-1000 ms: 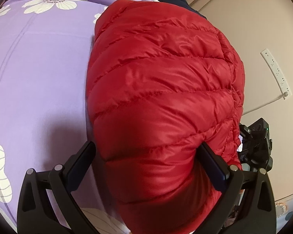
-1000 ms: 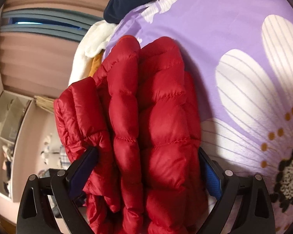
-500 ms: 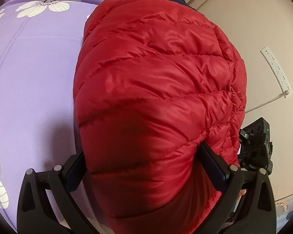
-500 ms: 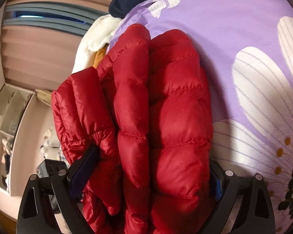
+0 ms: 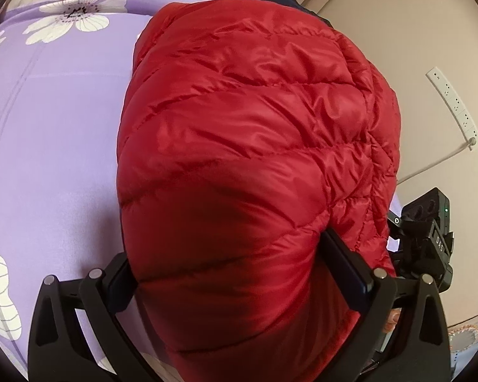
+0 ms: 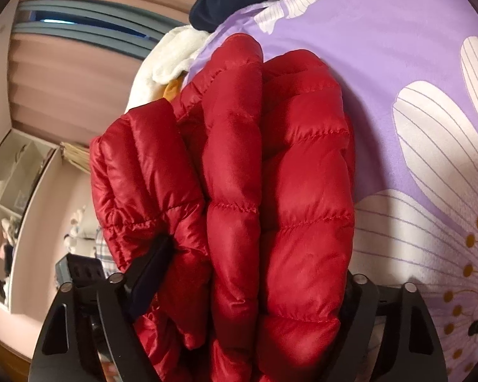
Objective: Fold large clothes
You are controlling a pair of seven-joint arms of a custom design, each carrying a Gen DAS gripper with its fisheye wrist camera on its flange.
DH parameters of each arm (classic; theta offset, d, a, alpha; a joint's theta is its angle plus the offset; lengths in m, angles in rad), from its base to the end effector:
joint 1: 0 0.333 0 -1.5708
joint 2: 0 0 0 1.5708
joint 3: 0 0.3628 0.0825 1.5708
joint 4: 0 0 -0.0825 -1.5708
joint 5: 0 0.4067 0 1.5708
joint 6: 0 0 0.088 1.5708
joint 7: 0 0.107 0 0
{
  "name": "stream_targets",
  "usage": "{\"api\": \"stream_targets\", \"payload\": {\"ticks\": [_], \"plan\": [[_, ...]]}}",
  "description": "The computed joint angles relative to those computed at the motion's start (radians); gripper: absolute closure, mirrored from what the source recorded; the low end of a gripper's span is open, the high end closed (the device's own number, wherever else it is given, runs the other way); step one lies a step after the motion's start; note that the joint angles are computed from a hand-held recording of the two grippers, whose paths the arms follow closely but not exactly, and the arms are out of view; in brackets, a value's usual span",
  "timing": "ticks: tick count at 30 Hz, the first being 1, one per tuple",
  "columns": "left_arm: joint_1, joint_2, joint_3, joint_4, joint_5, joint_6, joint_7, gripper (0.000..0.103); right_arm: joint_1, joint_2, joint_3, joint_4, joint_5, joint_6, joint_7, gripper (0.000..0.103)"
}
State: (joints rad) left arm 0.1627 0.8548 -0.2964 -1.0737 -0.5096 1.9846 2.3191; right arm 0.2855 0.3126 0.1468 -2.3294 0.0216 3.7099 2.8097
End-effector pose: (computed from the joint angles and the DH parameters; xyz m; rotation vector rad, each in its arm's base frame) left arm 0.8325 -0.0514 0.3737 1.3093 -2.4205 0.9395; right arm 0.5422 0.2410 0.3626 -0.7158 1.9447 0.1031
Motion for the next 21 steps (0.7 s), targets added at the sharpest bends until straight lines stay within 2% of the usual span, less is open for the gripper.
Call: {"api": "stream_targets", "payload": {"ticks": [5, 12, 16, 21], "plan": [[0.007, -0.055, -0.004, -0.083, -0.013, 0.049, 0.036, 0.006, 0.046, -0.013, -0.024, -0.009, 0.067, 0.004, -0.074, 0.031], [0.027, -0.137, -0.003, -0.196, -0.051, 0.100, 0.103, 0.013, 0.131, -0.021, -0.058, 0.007, 0.222, 0.002, -0.246, 0.045], [0.041, -0.180, -0.001, -0.257, -0.083, 0.130, 0.147, 0.014, 0.169, -0.021, -0.070, 0.020, 0.305, 0.013, -0.349, 0.048], [0.066, -0.231, 0.008, -0.324, -0.125, 0.139, 0.198, 0.014, 0.181, -0.019, -0.068, 0.038, 0.349, 0.016, -0.432, 0.049]]}}
